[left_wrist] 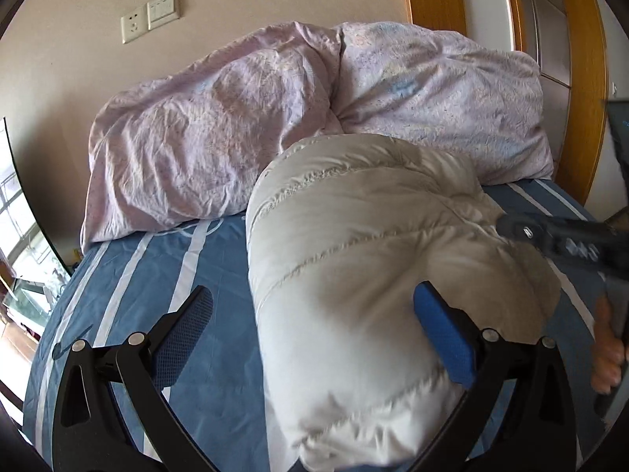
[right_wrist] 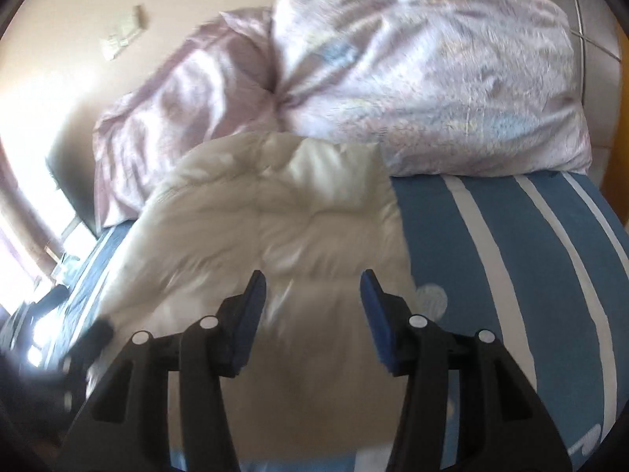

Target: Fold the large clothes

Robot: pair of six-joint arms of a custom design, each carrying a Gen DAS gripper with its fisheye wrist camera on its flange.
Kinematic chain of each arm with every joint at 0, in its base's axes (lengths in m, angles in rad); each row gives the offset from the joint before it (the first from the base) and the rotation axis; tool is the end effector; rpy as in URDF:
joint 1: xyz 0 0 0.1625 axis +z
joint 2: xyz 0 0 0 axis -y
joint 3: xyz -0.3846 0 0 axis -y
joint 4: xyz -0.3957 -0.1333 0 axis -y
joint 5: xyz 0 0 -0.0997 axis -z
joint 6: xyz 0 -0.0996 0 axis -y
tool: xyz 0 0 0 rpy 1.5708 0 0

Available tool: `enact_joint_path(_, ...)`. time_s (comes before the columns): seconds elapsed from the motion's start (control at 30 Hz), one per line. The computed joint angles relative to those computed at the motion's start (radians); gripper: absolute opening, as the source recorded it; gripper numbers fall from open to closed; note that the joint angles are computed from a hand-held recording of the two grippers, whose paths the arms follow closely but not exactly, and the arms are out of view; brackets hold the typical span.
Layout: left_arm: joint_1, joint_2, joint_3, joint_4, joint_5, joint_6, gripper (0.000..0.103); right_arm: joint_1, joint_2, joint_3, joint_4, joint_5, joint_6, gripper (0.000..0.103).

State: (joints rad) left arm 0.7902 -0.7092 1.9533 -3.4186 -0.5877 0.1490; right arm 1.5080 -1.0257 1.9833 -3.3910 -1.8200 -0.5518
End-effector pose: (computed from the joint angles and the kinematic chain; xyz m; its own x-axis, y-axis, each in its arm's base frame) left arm -0.2210 -0.5303 0.0493 -0.6323 0.1407 -0.7618 0.6807 0.5703 -0.4597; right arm 0.0730 -0.5710 0.1807 -0.8350 -0.1293 0.5348 -0.4661 0.6827 -0.5627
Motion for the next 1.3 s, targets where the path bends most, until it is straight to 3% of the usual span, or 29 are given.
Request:
enact_joint_path(0.13,0.005,0.024,-0.023,0.052,0.018,-0.009,0.102,-0.009,0.029,0.000,0.016,-0.075,-0.013,0.053)
enact_joint_path(0.43,0.043,0.039,-0.069,0.183,-0.051,-0.130,0.102,-0.099,0.031,-0.016,0.081,0.066,0.049,0.057)
enact_joint_path(0.67,0.034,0.026,-0.069,0.232,-0.042,-0.169,0.102,-0.100,-0.024,0.001,0.151,0.087,0.136,0.058)
enact_joint_path(0.8,0.021,-0.030,-0.024,0.249,-0.050,-0.220,0.102,-0.065,-0.049,0.055,0.014,-0.008,0.142,0.068)
enact_joint_path(1.03,-0.023,-0.076,0.062,0.192,0.006,-0.224,0.102,-0.015,-0.039,0.109,-0.219,-0.176,0.062,0.101)
enact_joint_path(1.2,-0.055,-0.114,0.128,0.161,0.013,-0.251,0.102,0.023,-0.024,0.133,-0.320,-0.281,-0.013,0.101)
enact_joint_path(1.3,-0.074,-0.139,0.165,0.170,0.018,-0.296,0.102,0.038,-0.036,0.165,-0.354,-0.294,-0.035,0.101)
